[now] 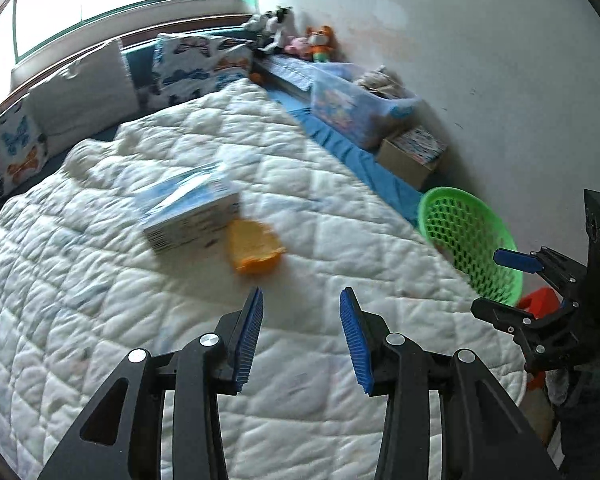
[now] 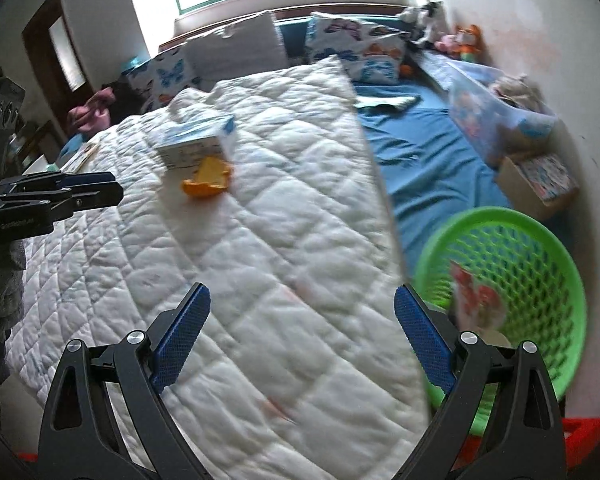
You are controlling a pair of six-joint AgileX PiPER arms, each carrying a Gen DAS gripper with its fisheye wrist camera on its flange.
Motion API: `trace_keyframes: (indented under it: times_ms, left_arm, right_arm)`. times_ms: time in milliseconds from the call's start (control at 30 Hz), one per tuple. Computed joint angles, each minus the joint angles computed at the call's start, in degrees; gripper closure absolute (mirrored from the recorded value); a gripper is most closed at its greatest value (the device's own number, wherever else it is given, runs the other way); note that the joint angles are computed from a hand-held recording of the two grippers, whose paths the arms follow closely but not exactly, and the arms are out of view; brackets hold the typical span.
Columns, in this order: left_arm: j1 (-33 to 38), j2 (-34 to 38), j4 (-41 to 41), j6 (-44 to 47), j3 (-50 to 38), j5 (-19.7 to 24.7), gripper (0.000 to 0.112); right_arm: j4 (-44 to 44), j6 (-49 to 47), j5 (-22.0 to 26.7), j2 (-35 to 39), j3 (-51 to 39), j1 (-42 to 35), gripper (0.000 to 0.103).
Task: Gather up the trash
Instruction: 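Move both grippers back over the bed toward the milk carton and orange peel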
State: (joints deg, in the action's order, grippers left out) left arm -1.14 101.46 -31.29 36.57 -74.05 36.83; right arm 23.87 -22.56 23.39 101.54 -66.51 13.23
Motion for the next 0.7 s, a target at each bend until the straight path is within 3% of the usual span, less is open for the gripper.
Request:
trace_keyframes:
  times_ms: [367, 700]
  left_arm:
    - [10.5, -0.49, -2.62, 5.69, 1.88, 0.96, 0.073]
    - [13.94, 2.59, -3.61, 8.36, 0.05, 1.78, 0.073]
  right_arm:
    - [-2.34, 5.45, 5.85, 12.41, -17.47, 7.2, 0.02]
    - [-7.69, 13.57, 13.8, 26.04, -37.65, 9.75, 0.028]
